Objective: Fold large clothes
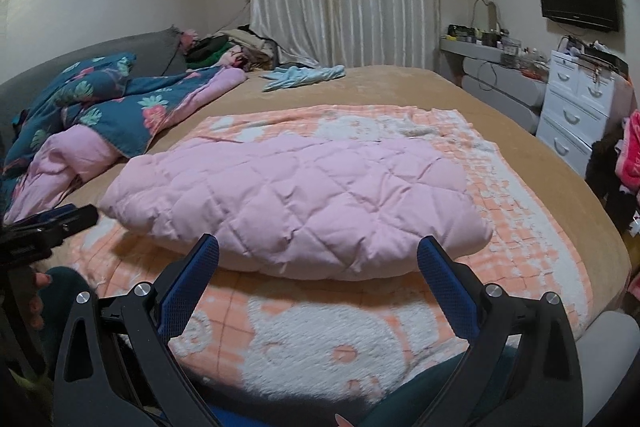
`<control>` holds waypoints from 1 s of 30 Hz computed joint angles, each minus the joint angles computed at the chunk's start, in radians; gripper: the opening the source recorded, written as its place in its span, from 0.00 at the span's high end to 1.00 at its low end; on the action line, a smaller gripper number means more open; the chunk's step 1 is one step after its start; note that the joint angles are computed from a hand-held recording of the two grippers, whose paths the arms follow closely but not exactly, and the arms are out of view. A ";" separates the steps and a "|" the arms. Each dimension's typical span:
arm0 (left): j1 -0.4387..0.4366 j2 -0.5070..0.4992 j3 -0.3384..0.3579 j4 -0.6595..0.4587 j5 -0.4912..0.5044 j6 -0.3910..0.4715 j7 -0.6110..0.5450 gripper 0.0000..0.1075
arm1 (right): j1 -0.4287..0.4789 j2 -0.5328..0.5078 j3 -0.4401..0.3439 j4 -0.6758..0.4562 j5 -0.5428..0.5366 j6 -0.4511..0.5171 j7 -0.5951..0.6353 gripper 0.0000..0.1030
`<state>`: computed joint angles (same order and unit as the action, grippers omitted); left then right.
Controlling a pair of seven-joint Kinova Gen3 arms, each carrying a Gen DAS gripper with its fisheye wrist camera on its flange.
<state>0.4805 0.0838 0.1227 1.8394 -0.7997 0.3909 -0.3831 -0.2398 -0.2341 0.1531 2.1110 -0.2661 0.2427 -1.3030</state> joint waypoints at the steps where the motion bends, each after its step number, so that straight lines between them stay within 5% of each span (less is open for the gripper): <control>1: 0.002 0.001 0.001 0.004 -0.002 -0.006 0.006 0.13 | 0.008 -0.007 -0.017 0.007 0.006 0.001 -0.010 0.04; 30: 0.057 0.040 -0.018 -0.028 0.017 0.071 -0.014 0.13 | -0.018 0.004 -0.036 0.012 -0.009 0.029 -0.006 0.04</control>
<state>0.5371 0.1235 0.1048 1.8117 -0.7824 0.4619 -0.3971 -0.2579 -0.2304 0.1168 2.1231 -0.2751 0.2715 -1.3091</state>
